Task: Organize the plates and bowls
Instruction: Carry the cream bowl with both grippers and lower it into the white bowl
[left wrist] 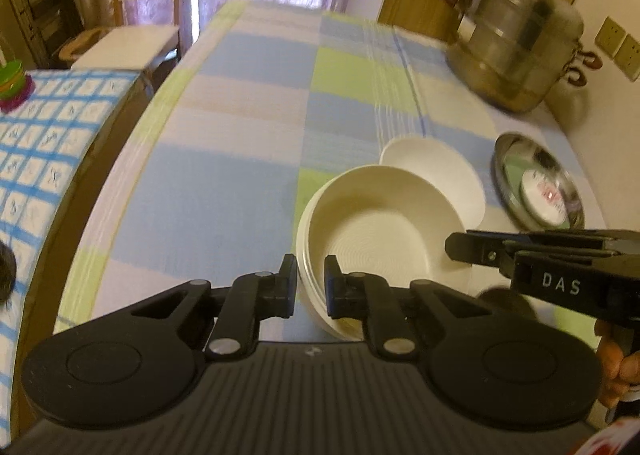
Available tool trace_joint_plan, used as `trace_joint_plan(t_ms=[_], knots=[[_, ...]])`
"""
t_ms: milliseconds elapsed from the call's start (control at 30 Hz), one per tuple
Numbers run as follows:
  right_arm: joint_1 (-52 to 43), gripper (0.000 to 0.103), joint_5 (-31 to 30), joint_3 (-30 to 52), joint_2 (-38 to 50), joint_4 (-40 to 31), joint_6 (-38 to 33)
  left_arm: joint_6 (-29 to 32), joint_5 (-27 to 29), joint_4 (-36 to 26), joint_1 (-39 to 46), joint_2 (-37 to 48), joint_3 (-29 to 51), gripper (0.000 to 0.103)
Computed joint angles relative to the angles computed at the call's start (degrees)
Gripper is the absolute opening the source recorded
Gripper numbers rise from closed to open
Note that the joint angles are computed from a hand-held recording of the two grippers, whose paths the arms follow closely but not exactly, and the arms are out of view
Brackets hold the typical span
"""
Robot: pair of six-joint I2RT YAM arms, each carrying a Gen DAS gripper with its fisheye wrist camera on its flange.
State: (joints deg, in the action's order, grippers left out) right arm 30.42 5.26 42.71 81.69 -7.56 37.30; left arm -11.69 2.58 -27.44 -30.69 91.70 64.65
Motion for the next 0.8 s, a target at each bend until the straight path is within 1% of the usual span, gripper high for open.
trace_joint_plan(t_ms=[133, 333, 467, 667, 800], knots=[[-2.33, 0.011, 0.71, 0.94, -1.47, -1.64, -0.49, 0.54, 0.57, 0.35, -1.02, 3.43, 5.22, 0.012], [-8.29, 0.011, 0.52, 1.94, -2.42, -3.36, -1.05, 1.53, 2.16, -0.41, -3.17, 11.78, 15.36, 0.012], [-12.51, 0.011, -0.28, 2.65, -1.27, -3.51, -0.8, 2.26, 3.51, -1.97, -4.21, 18.29, 22.58, 0.012], [-16.86, 0.011, -2.57, 2.15, 1.0, -1.9, -0.25, 2.86, 3.87, -3.68, -4.89, 24.79, 29.55, 0.012], [-18.13, 0.011, -4.0, 1.85, 2.88, -1.06, 0.68, 3.03, 4.22, -4.49, -4.91, 27.08, 31.7, 0.012]])
